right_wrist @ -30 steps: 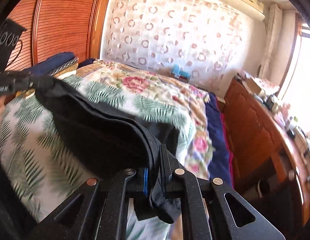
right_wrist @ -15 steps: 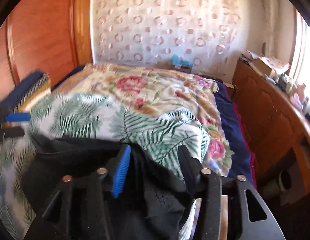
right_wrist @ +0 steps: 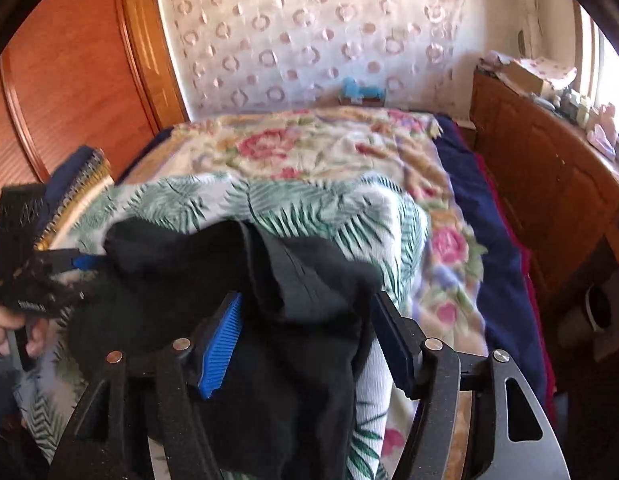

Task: Fold small clothes
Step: 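Lift the folded shirt with both tools and carry it toward the navy stack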

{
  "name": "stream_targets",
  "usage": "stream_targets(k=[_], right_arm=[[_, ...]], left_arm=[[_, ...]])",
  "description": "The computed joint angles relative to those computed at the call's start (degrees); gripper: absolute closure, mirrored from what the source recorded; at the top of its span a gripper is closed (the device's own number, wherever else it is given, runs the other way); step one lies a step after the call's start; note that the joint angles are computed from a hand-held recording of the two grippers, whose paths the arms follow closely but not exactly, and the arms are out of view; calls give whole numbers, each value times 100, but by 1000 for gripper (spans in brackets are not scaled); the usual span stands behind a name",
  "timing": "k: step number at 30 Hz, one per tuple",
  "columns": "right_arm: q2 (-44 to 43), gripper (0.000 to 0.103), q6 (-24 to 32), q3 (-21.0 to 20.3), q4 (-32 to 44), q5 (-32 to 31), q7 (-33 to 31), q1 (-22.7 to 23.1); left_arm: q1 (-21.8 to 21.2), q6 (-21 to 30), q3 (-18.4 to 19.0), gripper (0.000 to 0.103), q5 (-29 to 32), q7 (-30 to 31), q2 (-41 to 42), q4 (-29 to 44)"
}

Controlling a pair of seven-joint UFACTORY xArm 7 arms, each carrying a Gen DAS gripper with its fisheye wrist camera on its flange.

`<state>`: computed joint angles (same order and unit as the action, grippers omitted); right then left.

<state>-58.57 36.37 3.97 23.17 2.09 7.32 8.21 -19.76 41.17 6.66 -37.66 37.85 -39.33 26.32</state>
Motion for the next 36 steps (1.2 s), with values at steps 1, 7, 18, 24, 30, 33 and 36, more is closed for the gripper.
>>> stream_targets(k=[1,7,18,24,30,33,36], right_arm=[[33,36,24,-8,-7,25,35,-5],[289,36,-40,-121,103,189,74,60],[231,35,-240,-245,36,458,-75,340],[895,34,-359,-131,228,500,-184,495],[1158,34,-330,-158,351,651,-136,593],[1165,44,-269,-205,399,665,-255,663],[1203,78,-219,-459,454,981,-601,962]], left_arm=[[-29,44,12,28,-18,14,10,22],[-57,356,46,83,-309,122,115,139],[168,858,342,90,-229,372,-1215,196],[428,834,505,90,97,371,-1274,92],[456,810,591,90,85,447,-1315,-89],[431,856,653,90,28,508,-1347,-77],[393,934,729,90,-71,603,-1474,-84]])
